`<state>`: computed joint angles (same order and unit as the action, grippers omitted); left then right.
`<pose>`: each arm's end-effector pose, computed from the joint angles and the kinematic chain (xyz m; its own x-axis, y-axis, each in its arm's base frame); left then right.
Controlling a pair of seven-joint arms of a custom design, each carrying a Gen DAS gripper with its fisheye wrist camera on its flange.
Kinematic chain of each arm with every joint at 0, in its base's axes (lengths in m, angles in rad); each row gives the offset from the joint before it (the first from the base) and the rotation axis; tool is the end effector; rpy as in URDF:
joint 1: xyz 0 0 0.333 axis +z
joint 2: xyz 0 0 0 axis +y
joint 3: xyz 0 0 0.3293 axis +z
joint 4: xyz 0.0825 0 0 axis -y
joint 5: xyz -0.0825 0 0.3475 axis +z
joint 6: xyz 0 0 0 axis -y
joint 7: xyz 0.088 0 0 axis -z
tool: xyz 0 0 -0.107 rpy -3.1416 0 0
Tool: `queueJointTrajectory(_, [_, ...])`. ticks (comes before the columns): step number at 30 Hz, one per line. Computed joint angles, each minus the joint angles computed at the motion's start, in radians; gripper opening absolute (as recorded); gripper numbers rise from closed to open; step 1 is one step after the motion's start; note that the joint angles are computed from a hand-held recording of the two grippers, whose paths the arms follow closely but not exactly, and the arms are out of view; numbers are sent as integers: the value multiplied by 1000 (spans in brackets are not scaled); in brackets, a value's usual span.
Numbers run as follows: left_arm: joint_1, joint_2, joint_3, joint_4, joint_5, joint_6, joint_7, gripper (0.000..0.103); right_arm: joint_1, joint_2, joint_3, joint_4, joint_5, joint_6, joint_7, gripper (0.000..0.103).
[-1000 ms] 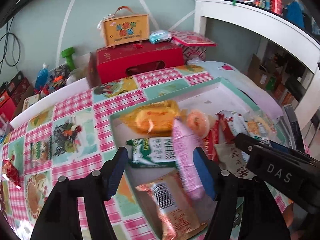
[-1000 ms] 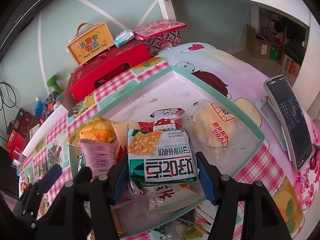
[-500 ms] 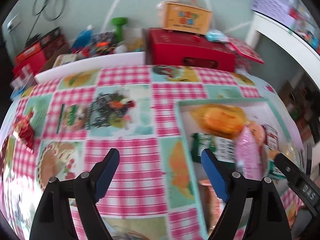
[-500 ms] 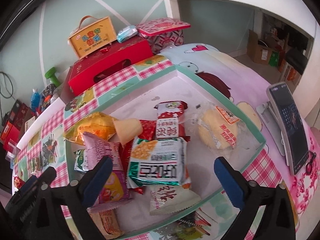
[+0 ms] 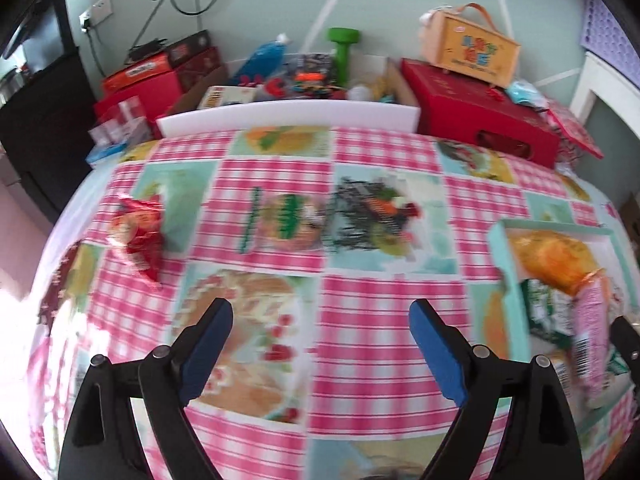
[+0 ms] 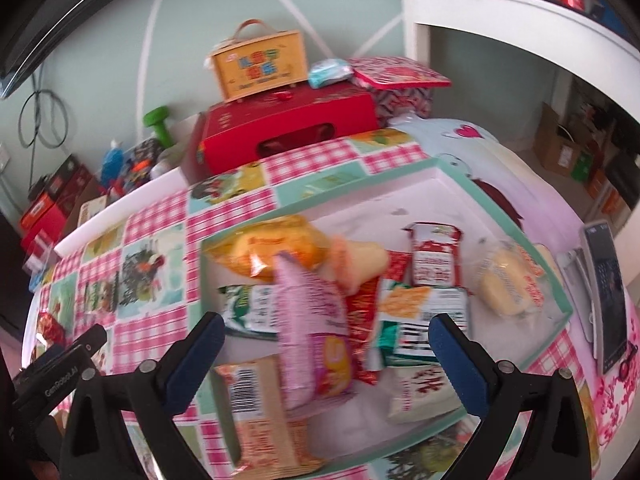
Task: Organize snacks
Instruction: 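Open both tools to release the packets into the tray and move back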
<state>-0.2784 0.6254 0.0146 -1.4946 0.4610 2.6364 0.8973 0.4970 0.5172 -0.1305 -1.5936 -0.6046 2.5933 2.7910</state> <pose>0.6983 -0.2028 0.3887 0.0712 -0.9964 -0.0453 -0.8252 -0.0333 -0.5639 0.6436 0.2772 0.4153 -0.3311 -0.9382 -0.1011 -0.7224 0.3209 -0.6125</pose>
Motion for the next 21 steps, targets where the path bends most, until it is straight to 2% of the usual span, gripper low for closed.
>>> queueJointTrajectory(2, [-1,-10,21,-14,12,-14,-22,90,3,22,13,36,9,-12,-32,103])
queueJointTrajectory(11, [47,-49,44,-81,32,-30,-95,91,32,129,39,195,73,-64,-183,103])
queueJointTrajectory(21, [102,-96,52,-160,62,-30,-161,93,72,266,56,395,181,-132,-341,103])
